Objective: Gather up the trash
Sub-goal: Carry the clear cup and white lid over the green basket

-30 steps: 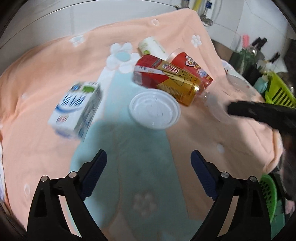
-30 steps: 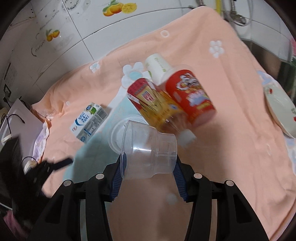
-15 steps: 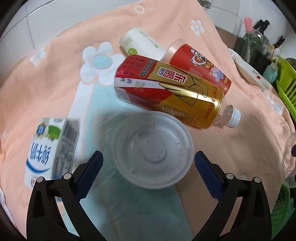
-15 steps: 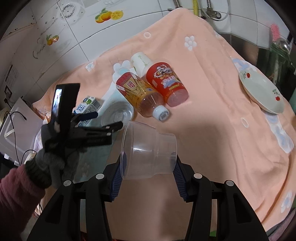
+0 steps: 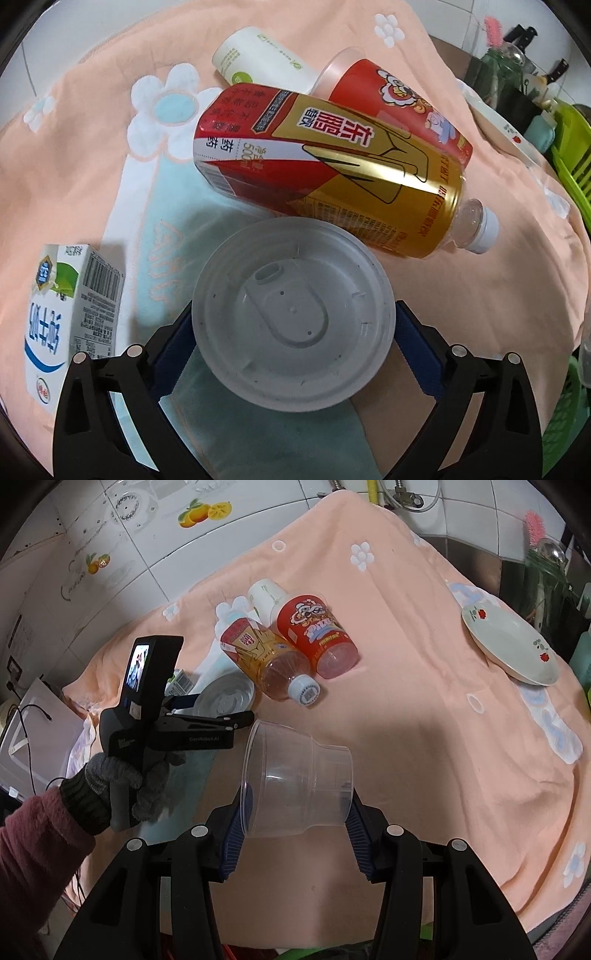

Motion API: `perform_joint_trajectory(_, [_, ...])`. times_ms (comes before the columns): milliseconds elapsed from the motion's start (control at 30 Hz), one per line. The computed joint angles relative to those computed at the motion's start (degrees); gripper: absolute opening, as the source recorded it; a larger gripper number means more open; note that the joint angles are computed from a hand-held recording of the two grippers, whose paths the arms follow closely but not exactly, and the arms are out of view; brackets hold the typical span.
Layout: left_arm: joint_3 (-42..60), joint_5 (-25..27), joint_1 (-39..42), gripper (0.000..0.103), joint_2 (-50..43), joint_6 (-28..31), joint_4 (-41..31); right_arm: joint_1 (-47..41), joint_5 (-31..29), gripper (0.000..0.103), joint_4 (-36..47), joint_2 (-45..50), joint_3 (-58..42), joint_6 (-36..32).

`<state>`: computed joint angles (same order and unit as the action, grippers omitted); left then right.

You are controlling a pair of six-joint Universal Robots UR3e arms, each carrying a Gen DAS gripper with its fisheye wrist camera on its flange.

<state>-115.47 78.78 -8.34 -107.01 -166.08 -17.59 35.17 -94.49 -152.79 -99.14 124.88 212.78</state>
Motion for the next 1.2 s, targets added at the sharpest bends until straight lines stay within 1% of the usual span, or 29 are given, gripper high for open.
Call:
perform_joint_trajectory(33, [-0.44,-0.25,0.22,0.093,0.06,0.07,0.74,0.07,0.05,0.048,0.04,-0.12,0.13,0.08])
perform_joint_trajectory(200, [-2.59,-0.49,0.29,0.091,0.52,-0.76,3.92,0.13,0.24,0.048,-0.09,-1.34,1.53,0.4])
perform_joint_trajectory(400, [-9.05,-0.59,0.26,0.091,6.51,-1.39,6.74,1.17,-0.19,0.048,-0.08,-2.86,2.5,0.83])
perform_joint_trajectory(600, [-16.55,0.11,-0.58,0.091,16.88,-3.25,5.96,3.38,-1.24,0.048,0.28,-5.36,4.45,1.52])
perform_joint_trajectory(633, [-16.71,0.83,-1.66,0.091,17.32,-4.35,6.1,3.67,-1.23,0.048,0.46,-6.31,5.15,1.52])
perform_joint_trajectory(800, [-22.35,2.74,-3.26,0.091,28.47,-7.09,2.52,5.55,-2.19,0.048,1.99,-11.56,8.27,1.9])
perform_joint_trajectory(900, [-25.34,4.97,-5.96,0.091,37.01,-10.25,-1.61,6.96,-2.84,0.048,3.61,-15.89,10.55,2.64])
perform_joint_trajectory(1067, [-26.7,9.66,-13.34,0.091,46.65,-16.9,-7.77,10.93,-5.15,0.048,8.81,-23.84,13.88,4.78])
perform_joint_trajectory(1133, [-26.25,13.75,-19.55,0.091,49.49,-21.41,-10.14,12.81,-6.12,0.048,11.76,-27.79,15.26,6.2])
perform_joint_trajectory(1200, [-25.54,17.59,-25.25,0.091,49.57,-25.49,-10.68,14.86,-7.32,0.048,14.79,-31.49,16.45,7.87])
